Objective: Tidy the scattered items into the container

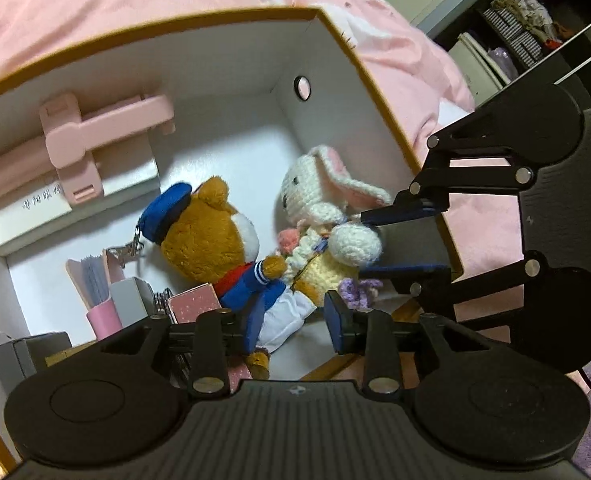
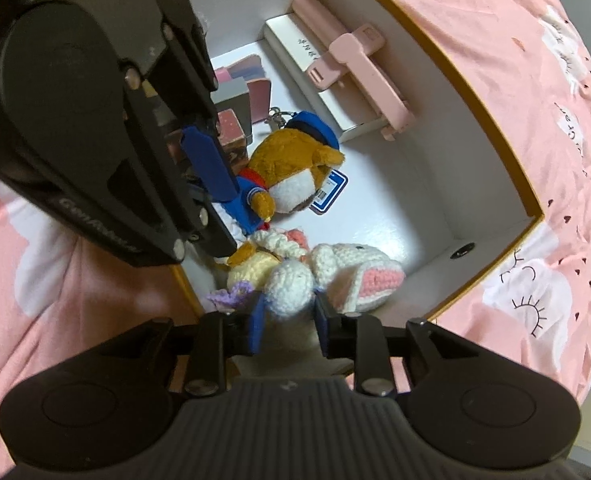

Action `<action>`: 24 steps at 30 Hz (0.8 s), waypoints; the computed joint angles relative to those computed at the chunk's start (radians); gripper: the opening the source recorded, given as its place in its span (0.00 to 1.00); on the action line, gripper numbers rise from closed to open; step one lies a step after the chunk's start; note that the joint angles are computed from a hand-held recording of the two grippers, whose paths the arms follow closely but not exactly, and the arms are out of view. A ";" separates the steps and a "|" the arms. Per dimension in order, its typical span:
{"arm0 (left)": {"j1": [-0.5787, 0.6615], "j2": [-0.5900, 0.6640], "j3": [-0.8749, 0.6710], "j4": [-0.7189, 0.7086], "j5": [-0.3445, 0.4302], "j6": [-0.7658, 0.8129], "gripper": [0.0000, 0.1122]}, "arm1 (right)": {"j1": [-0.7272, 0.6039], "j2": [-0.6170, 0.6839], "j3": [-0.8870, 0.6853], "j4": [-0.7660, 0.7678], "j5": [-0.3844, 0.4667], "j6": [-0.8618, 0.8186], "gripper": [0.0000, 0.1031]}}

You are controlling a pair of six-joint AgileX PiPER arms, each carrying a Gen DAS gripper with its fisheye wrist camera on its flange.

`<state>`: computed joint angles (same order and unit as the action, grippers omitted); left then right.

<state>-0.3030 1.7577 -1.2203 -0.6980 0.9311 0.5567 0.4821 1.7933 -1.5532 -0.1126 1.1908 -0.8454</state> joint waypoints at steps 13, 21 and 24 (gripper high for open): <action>0.018 -0.202 0.141 0.042 -0.212 -0.015 0.43 | 0.059 -0.132 0.119 0.077 -0.165 0.215 0.27; 0.006 -0.247 0.181 0.182 -0.331 -0.124 0.44 | 0.075 -0.065 0.185 0.060 -0.245 0.410 0.24; 0.006 -0.280 0.217 0.174 -0.381 -0.088 0.47 | 0.024 -0.021 0.152 0.134 -0.203 0.465 0.19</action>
